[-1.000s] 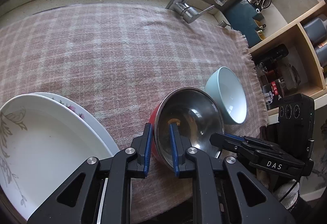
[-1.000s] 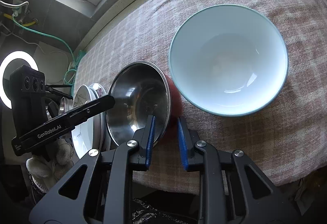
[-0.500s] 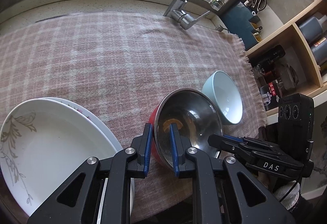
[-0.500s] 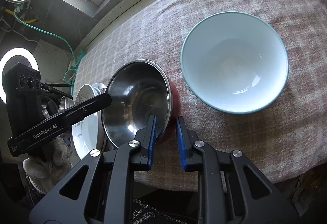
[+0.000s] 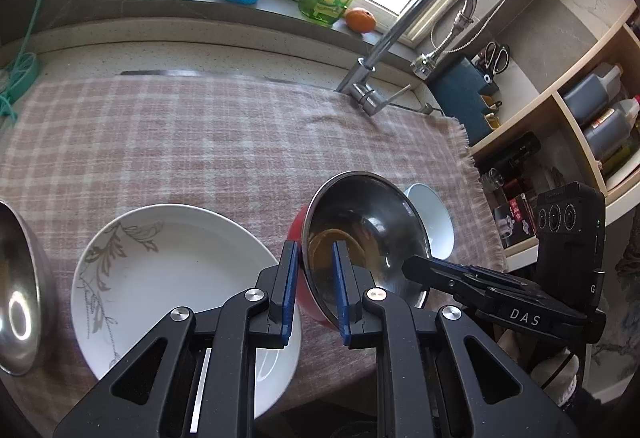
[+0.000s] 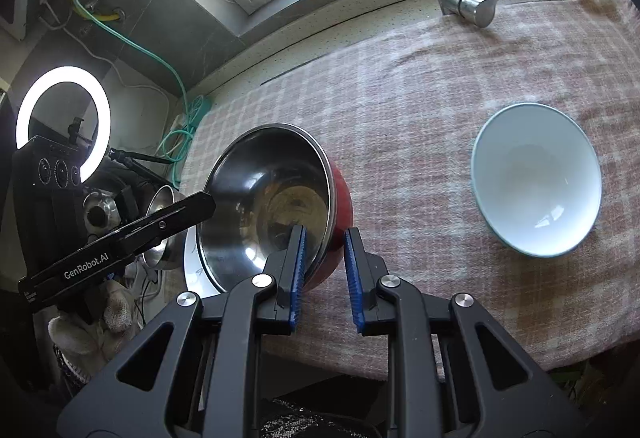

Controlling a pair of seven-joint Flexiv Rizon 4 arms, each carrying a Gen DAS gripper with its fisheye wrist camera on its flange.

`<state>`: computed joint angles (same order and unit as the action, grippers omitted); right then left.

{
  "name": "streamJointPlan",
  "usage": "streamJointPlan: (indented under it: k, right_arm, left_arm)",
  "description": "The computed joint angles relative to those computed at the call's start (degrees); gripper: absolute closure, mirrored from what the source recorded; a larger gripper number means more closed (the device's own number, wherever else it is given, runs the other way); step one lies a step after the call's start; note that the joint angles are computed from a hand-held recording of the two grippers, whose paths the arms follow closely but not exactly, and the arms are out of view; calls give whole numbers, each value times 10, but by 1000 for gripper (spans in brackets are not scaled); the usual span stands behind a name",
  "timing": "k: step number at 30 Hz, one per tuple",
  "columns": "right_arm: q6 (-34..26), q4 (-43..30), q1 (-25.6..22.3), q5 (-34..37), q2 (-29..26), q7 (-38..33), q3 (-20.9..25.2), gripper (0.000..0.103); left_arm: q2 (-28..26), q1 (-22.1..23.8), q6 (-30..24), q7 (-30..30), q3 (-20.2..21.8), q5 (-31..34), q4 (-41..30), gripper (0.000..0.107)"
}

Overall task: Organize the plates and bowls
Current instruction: 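Carry the red-outside bowl with both grippers over the first steel bowl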

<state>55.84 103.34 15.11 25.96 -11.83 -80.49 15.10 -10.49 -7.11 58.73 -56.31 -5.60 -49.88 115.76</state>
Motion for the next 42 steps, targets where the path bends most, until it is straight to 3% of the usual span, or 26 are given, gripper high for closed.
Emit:
streamJointPlan:
  k: [21, 42]
  right_arm:
    - [-13, -133, 83, -69, -85, -16, 38, 82]
    - [-88, -292, 175, -167, -223, -17, 41, 82]
  left_arm:
    - [85, 31, 69, 28, 61, -77, 86, 92]
    - [84, 101, 77, -12, 99, -42, 126, 92]
